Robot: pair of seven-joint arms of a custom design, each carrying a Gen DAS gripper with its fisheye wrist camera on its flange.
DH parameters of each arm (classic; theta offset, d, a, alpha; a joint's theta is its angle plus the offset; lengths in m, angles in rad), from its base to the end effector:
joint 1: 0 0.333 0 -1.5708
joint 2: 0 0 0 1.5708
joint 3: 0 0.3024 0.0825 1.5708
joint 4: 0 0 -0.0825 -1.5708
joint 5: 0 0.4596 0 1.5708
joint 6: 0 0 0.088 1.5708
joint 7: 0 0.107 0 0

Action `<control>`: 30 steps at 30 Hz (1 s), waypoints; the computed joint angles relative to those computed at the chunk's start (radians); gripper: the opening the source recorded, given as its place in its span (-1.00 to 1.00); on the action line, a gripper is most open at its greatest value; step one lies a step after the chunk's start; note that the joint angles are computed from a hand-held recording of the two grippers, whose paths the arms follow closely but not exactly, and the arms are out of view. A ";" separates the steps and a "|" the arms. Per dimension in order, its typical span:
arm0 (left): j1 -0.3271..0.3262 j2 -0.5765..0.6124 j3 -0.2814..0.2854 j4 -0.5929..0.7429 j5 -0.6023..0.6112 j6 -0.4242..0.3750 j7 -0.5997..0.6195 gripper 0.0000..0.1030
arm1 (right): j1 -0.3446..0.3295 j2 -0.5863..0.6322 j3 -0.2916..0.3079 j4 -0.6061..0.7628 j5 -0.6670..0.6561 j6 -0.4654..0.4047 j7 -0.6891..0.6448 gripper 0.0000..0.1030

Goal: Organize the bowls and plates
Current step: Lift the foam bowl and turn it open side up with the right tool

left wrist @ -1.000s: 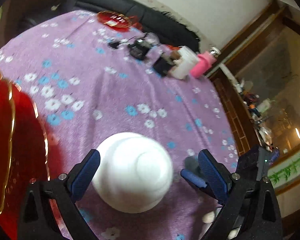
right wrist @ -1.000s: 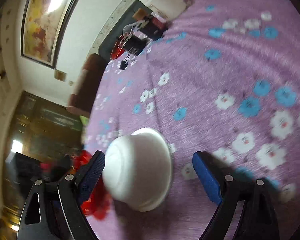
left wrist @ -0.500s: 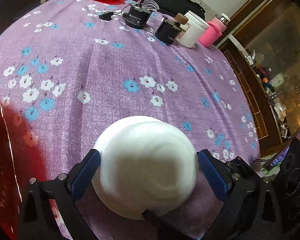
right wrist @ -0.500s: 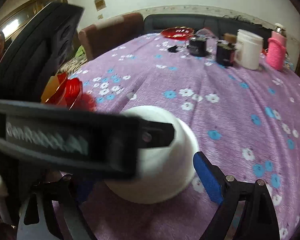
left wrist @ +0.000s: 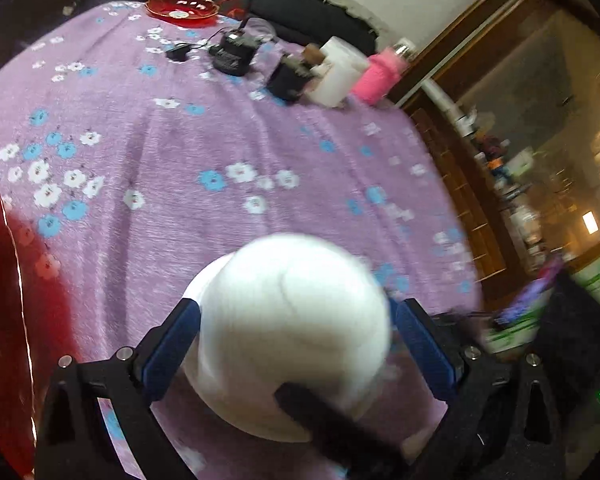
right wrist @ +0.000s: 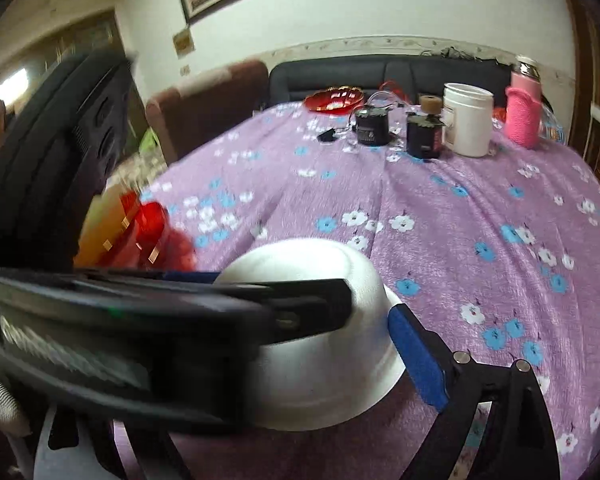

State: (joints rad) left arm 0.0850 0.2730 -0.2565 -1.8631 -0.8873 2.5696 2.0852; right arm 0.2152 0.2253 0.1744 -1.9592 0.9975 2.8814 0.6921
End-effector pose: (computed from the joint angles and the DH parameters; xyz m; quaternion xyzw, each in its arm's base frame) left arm 0.7076 -0.1010 0.3654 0.6537 -0.6517 0.3827 0.0384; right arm 0.6600 0.2141 0.3654 -0.7490 0.5183 -0.1032 0.3996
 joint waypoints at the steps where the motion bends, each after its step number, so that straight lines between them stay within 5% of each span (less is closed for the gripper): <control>1: 0.043 -0.018 -0.025 -0.006 -0.120 -0.051 0.081 0.89 | -0.034 -0.008 0.006 0.005 0.066 -0.077 -0.015 0.84; 4: 0.056 -0.053 -0.007 -0.017 -0.250 -0.125 0.148 0.89 | -0.126 0.013 -0.024 0.035 0.298 -0.396 0.014 0.82; 8: -0.002 -0.126 0.031 -0.084 -0.245 0.002 0.216 0.90 | -0.183 0.062 -0.057 0.054 0.464 -0.614 0.117 0.80; 12: -0.041 -0.133 0.058 -0.113 -0.180 0.063 0.242 0.90 | -0.207 0.104 -0.063 0.084 0.543 -0.686 0.201 0.79; 18: -0.010 -0.044 0.049 -0.037 -0.262 -0.083 0.199 0.90 | -0.232 0.093 -0.069 0.063 0.616 -0.695 0.199 0.69; 22: -0.052 0.014 0.034 0.021 -0.128 0.024 0.120 0.90 | -0.230 0.044 -0.095 0.014 0.616 -0.611 0.207 0.69; 25: -0.048 0.059 0.013 0.066 -0.046 0.026 0.048 0.90 | -0.201 -0.002 -0.119 -0.014 0.523 -0.456 0.239 0.69; 30: -0.021 0.074 -0.021 0.065 0.008 0.028 -0.004 0.89 | -0.099 -0.059 -0.143 -0.058 0.078 -0.089 0.477 0.68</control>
